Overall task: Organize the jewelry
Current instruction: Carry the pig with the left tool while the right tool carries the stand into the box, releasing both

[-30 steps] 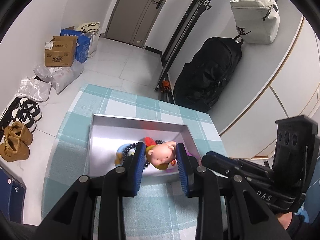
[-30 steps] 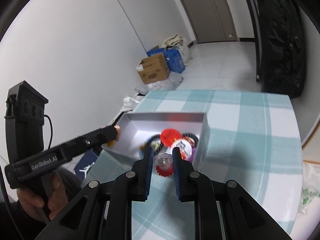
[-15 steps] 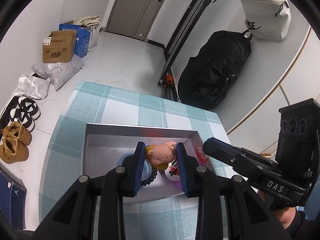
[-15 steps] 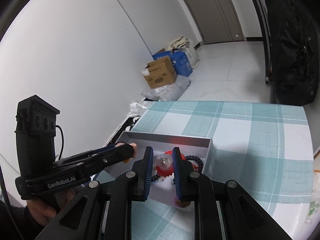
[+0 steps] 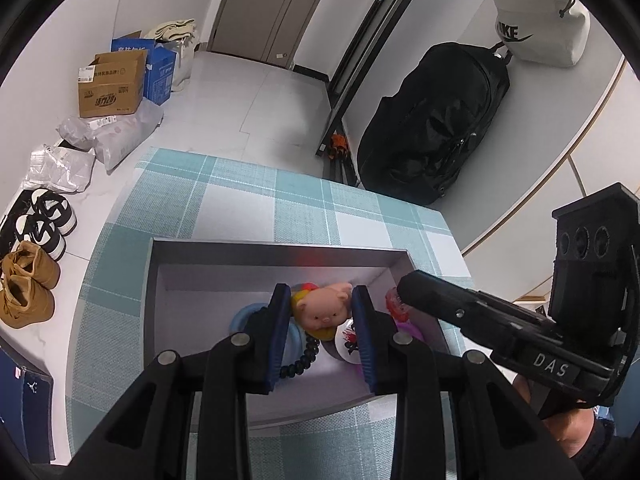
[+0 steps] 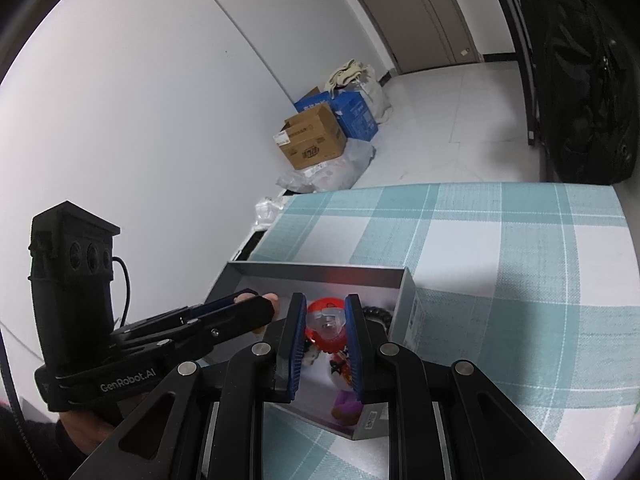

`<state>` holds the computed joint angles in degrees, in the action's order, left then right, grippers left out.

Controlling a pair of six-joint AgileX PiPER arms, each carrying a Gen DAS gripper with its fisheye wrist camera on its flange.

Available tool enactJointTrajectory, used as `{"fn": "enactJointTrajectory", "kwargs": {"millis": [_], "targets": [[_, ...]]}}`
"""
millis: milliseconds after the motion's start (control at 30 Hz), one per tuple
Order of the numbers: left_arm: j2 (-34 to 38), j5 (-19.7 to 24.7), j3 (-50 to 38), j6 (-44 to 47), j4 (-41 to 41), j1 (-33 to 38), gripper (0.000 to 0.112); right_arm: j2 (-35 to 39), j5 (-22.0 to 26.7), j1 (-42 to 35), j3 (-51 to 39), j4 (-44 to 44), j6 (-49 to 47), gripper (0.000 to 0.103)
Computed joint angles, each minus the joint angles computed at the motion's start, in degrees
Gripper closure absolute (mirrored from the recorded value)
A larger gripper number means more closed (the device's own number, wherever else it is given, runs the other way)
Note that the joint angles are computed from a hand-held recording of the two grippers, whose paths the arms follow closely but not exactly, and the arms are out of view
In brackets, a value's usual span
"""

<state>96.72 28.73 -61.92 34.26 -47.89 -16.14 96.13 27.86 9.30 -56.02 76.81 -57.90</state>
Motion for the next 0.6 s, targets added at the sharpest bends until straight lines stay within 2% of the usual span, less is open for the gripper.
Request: {"fn": "enactJointTrajectory", "kwargs": {"millis": [267,367,433,567,600], "targets": [[0.64,1.91,-0.23,2.74,-3.48,0.38,0.086,-0.71,-2.23,0.75,0.88,-0.14,0.77,0.082],[0.99,2.19,-0.72,2.01,-3.22,0.49,0.086,-1.15,-1.46,0.34,1.29,2.47,-1.82,0.08],[1.08,2.82,-0.78,2.03,-3.66,1.0,0.085,-2.13,-1.83,0.2,2.26,4.9,-4.19,0.067],[-0.06,2.0,0.08,1.39,-3.1,1.0,0.079,-4.32,-3.37,-0.16,4.83,11.17,-9.89,0.052],[-0.72,1.4,0.6,1.69,-3.3,0.89,0.076,-5.05,-4.43,0.12,5.41,12.08,-10.89,0.043]]}}
